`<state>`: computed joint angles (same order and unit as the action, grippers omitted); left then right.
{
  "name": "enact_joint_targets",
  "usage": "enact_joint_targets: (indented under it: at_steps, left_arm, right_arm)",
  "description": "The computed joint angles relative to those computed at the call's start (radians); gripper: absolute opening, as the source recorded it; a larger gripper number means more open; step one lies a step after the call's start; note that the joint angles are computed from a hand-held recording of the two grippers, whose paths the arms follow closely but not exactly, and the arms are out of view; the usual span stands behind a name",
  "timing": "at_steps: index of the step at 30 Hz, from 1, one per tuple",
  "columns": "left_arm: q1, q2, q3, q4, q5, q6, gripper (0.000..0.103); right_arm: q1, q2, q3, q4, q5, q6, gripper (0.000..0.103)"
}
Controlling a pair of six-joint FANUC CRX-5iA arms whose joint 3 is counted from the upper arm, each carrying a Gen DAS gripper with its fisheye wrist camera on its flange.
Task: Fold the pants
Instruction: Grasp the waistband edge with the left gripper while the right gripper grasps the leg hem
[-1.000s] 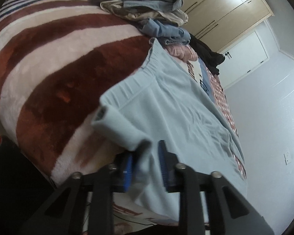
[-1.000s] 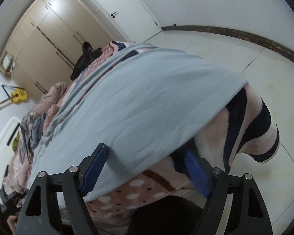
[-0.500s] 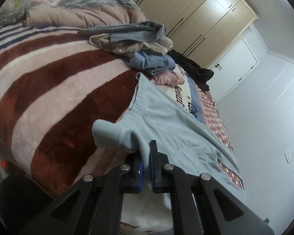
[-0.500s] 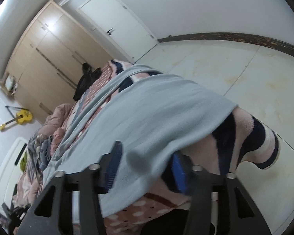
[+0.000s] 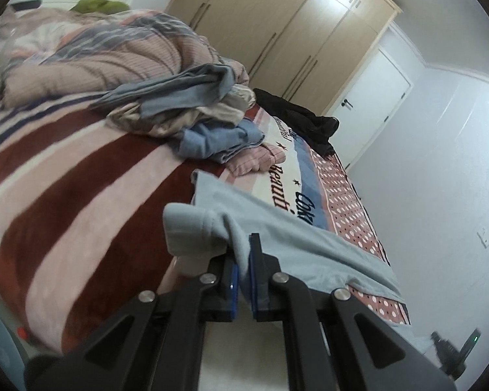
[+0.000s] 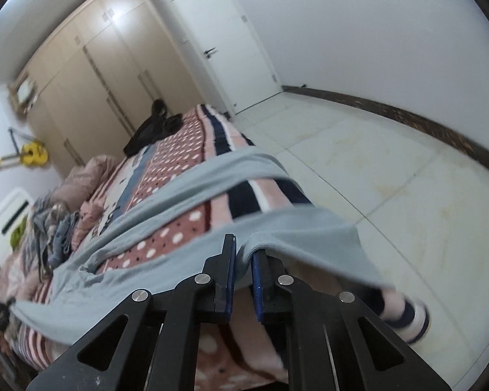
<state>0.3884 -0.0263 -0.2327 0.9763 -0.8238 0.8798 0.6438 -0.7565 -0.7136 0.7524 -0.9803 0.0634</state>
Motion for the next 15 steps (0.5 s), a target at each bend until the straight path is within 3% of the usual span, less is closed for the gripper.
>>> enact_joint_targets:
  at_steps: [3,7,11,15]
  left_arm:
    - [-0.025,0.071,0.113,-0.071,-0.015,0.061,0.003]
    - [-0.062,0.179,0.279,-0.183,-0.044,0.177,0.003]
    - [-0.103,0.295,0.458,-0.309,-0.083,0.295,0.003]
    - [-0.138,0.403,0.622,-0.420,-0.133,0.398,0.003]
  right_arm:
    - [-0.139,0.121,0.146,-0.159,0.059,0.259,0.004]
    - [-0.291,0.324,0.381,-0.357,0.051,0.585,0.004]
    - [-0.401,0.517,0.606,-0.510,-0.020,0.761,0.004]
    - [-0.445,0.676,0.763,-0.533,-0.087,0.842,0.004]
